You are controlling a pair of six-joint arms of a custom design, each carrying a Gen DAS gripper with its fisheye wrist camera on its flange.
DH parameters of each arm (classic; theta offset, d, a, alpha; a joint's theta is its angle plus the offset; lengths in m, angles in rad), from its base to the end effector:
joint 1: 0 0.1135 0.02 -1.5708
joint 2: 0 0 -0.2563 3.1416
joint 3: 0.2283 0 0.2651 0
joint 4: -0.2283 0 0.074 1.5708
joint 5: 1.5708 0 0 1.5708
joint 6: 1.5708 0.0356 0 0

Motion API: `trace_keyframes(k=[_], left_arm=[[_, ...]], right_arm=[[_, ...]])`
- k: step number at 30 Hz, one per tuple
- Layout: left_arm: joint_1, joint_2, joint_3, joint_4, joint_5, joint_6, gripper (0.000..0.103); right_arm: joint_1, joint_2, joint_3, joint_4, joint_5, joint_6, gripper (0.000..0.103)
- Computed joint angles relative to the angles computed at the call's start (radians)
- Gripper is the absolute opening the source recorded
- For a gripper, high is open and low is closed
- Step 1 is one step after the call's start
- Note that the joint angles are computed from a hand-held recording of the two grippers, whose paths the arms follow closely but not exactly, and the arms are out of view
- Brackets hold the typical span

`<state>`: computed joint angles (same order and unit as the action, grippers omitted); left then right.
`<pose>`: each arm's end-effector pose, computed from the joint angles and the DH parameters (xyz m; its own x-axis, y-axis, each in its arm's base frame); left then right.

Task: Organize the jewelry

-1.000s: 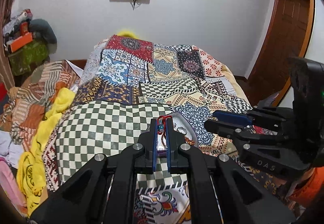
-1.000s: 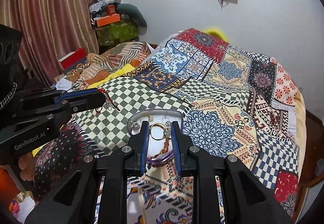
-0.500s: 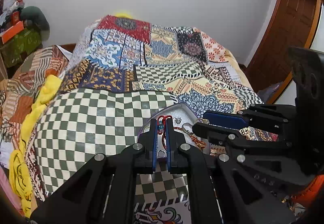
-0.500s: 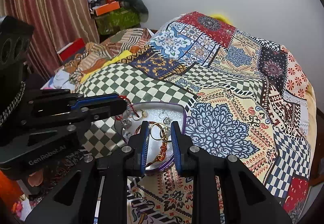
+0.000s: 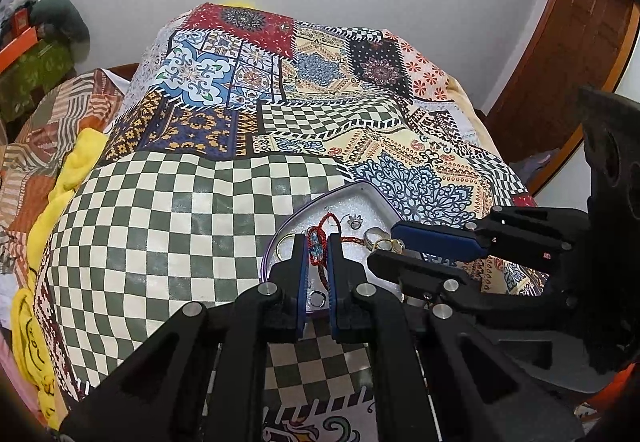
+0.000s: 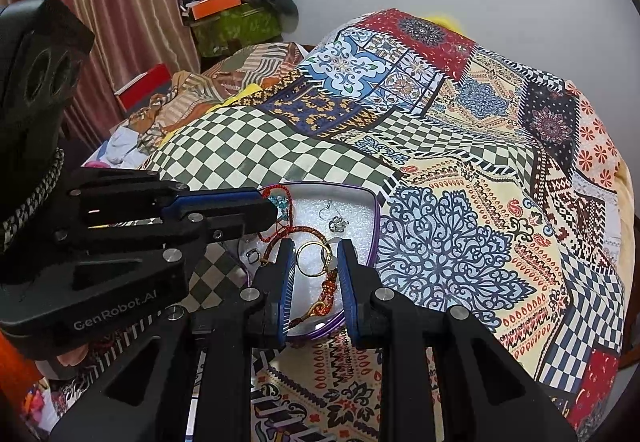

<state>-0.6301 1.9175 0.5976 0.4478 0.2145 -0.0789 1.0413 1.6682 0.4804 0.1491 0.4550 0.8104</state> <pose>0.2374 -0.1825 0.0360 -0.6708 0.3939 -0.6284 0.6355 0.7421 -0.2132 0.1402 0.2086 0.0602 -0.7801 -0.0444 -0.6241 -0.1413 0.9842 0.1066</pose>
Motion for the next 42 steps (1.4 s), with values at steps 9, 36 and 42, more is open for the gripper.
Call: trace_keyframes(k=[9,36,42], left_arm=[[0.043,-0.059,-0.037,-0.014,0.035,-0.006,0.028],[0.074,-0.188,-0.209,0.032,-0.071,0.062,0.041],[0.067,-0.351,-0.290,-0.019,-0.075,0.040,0.041]], right_arm=[[0.006,0.013,0.006,0.002,0.005,-0.001,0.019],[0.063,0.012,0.078,-0.142,0.051,0.006,0.021],[0.145,-0.067,0.089,-0.275,0.132,0.094,0.021]])
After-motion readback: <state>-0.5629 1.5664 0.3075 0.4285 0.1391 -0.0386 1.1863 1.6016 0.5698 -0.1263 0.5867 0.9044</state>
